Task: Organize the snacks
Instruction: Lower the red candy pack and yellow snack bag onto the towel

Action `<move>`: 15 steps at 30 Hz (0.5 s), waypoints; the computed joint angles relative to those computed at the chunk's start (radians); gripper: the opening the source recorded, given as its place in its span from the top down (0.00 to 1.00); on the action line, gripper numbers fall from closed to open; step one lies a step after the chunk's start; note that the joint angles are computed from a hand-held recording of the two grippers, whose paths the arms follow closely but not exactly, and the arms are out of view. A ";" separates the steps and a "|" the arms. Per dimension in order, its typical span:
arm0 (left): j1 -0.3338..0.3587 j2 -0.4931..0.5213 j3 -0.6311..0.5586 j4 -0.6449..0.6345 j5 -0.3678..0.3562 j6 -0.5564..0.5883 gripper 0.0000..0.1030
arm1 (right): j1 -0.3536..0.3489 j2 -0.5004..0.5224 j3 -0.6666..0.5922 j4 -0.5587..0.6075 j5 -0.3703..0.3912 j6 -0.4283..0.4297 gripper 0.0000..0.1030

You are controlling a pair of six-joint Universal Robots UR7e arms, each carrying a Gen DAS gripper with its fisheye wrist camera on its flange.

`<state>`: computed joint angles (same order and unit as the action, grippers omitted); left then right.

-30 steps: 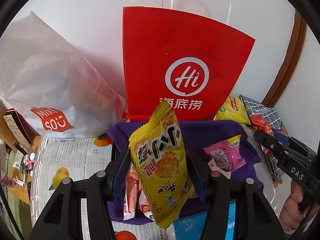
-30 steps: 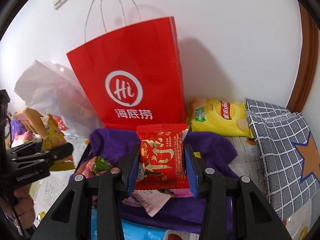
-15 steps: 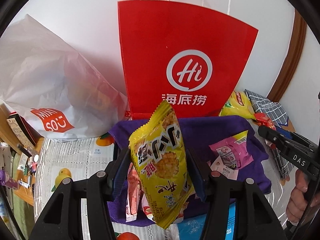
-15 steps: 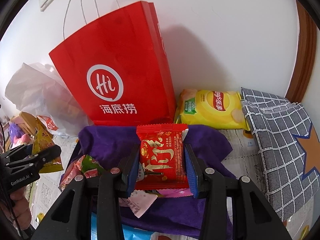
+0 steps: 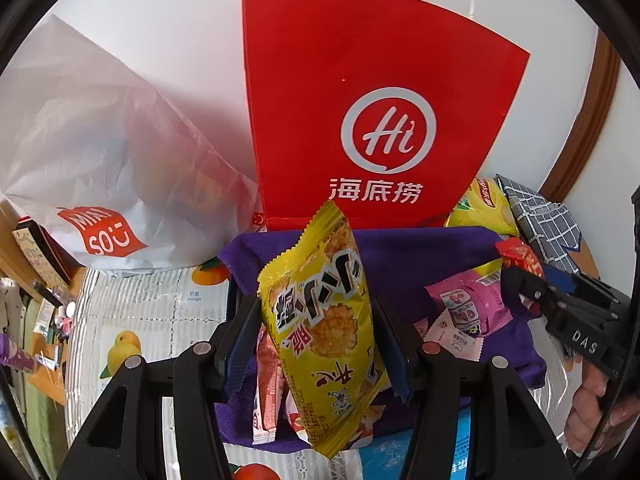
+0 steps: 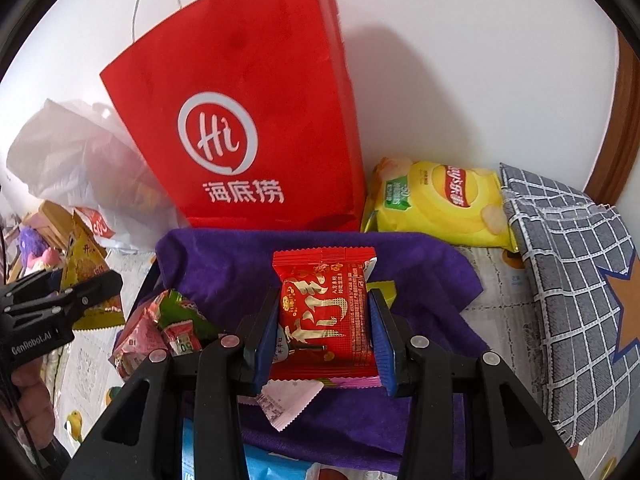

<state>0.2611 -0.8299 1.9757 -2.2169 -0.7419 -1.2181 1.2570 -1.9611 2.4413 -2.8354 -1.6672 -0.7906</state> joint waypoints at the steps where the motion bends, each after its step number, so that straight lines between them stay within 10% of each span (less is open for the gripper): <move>1: 0.002 -0.002 -0.001 0.005 0.000 -0.004 0.47 | 0.004 0.004 0.003 -0.004 -0.005 -0.001 0.59; 15: 0.028 -0.009 0.008 -0.015 -0.033 -0.006 0.47 | 0.054 0.068 0.019 -0.029 -0.068 -0.014 0.59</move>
<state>0.2889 -0.8387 1.9837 -2.2320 -0.7749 -1.2238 1.3112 -1.8929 2.4605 -2.8646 -1.7355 -0.8049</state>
